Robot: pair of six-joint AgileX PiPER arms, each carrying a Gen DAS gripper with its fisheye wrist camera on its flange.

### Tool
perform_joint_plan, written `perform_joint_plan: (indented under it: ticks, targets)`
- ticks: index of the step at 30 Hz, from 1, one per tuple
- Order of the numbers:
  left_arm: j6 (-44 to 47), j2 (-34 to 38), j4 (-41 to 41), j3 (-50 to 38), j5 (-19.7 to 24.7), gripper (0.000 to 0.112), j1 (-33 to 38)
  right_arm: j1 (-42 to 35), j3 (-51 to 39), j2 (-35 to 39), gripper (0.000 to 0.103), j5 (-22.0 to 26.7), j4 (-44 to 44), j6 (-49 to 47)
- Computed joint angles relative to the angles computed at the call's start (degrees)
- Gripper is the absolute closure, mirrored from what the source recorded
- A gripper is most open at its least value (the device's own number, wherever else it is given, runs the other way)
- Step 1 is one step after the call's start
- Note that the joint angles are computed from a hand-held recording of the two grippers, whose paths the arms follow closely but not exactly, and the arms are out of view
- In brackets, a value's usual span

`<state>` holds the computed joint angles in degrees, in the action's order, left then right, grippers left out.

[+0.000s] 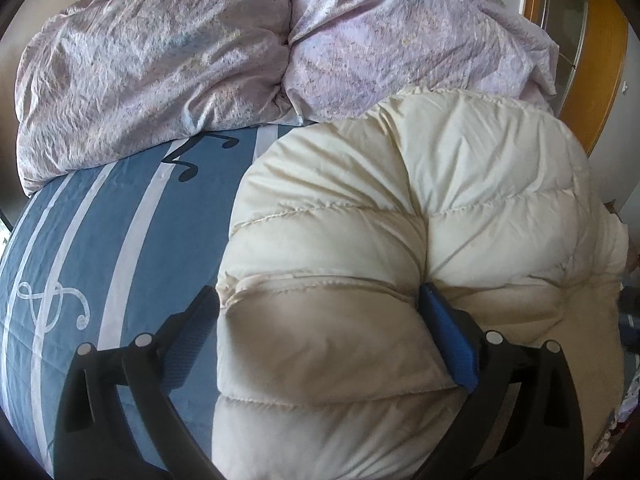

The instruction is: Fold large clothes

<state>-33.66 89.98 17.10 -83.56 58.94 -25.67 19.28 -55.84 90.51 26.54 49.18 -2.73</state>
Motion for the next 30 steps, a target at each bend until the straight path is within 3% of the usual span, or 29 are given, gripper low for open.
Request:
perform_joint_plan:
  ticks: [6, 12, 15, 17, 18, 20, 22, 30]
  targets:
    - [0.3, -0.98, 0.84, -0.1, 0.74, 0.014, -0.93, -0.22, -0.81, 4.38, 0.007, 2.06, 8.67, -7.47]
    - [2.76, -2.66, -0.92, -0.74, 1.55, 0.014, 0.4, 0.32, -2.12, 5.95, 0.009, 2.26, 11.99, -10.9]
    - [5.35, -3.48, -3.74, -1.49, 2.22, 0.014, 2.79, -0.28, -3.19, 7.53, 0.025, 4.2, 15.57, -14.34]
    - [7.54, -3.76, -6.84, -2.24, 2.82, 0.014, 5.16, -0.98, -2.7, 8.4, 0.044, 5.57, 21.13, -18.57]
    - [9.05, -3.87, -8.92, -2.63, 3.19, 0.014, 6.71, -1.01, -2.41, 8.48, 0.049, 5.54, 23.56, -20.39]
    - [11.83, -4.02, -12.39, -3.19, 3.98, 0.014, 9.48, -0.71, -2.23, 7.93, 0.065, 4.73, 24.57, -21.17]
    - [14.18, -4.07, -15.53, -3.44, 4.7, 0.015, 11.86, -0.47, -3.13, 7.44, 0.074, 4.23, 23.57, -20.06]
    - [22.96, -4.47, -29.96, -0.82, 6.69, 0.023, 19.9, 0.68, -7.32, 8.25, 0.08, 3.44, 16.26, -12.26]
